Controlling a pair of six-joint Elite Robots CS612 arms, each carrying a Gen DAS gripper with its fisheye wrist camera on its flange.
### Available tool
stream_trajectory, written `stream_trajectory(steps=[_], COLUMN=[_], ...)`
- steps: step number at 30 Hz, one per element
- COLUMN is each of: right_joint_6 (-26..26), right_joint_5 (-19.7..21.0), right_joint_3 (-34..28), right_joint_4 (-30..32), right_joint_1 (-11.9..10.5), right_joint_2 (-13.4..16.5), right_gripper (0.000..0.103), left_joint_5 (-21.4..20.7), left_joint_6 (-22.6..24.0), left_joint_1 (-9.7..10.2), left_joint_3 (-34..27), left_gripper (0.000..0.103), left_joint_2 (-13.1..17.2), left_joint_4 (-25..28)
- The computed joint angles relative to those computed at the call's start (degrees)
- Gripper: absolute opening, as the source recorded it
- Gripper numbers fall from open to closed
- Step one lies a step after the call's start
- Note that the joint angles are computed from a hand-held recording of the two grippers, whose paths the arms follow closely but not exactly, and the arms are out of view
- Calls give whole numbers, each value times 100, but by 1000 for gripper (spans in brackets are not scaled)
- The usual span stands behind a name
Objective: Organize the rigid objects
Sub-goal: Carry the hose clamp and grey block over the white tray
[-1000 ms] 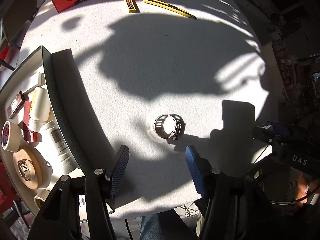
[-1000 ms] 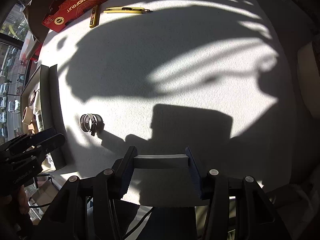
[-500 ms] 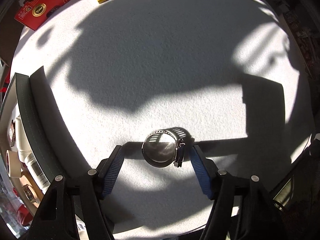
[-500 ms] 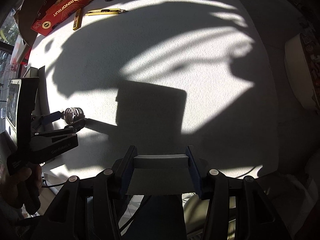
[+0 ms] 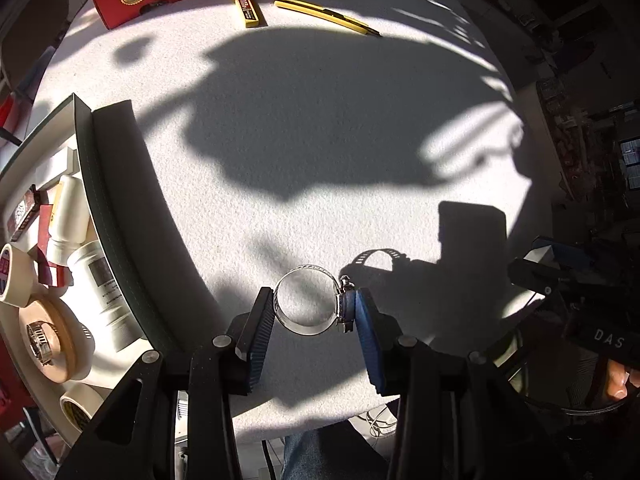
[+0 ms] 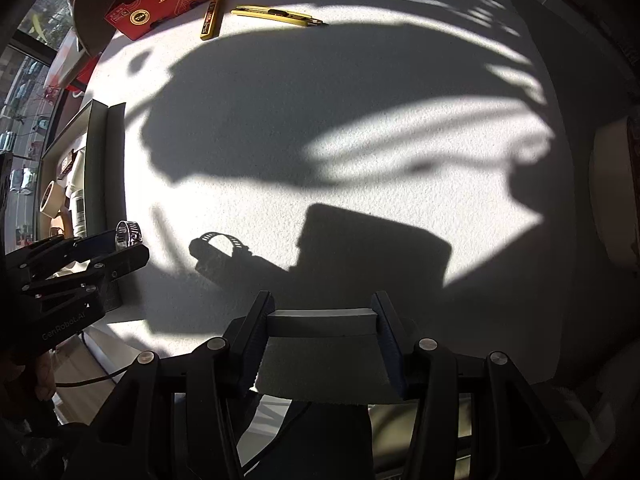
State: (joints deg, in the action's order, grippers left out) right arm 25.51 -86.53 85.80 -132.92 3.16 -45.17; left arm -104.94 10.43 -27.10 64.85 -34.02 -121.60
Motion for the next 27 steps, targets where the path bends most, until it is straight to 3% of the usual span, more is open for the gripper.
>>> stream_trajectory(steps=[12, 19, 27], right_joint_6=[-754, -1495, -2299], right_joint_5=[-167, -203, -12], right_joint_3=[-721, -1524, -2613], right_joint_4=[329, 499, 793], right_joint_1=[289, 568, 910], right_joint_2=[296, 665, 1191], right_gripper=[51, 51, 51], left_joint_5=[80, 625, 1046], left_joint_6=[-721, -1413, -2089], left_joint_1=[280, 496, 728], left_joint_3=[326, 651, 883], left_gripper=[44, 44, 44], left_joint_2=[-230, -413, -508], left_joint_4=[-647, -1198, -1379])
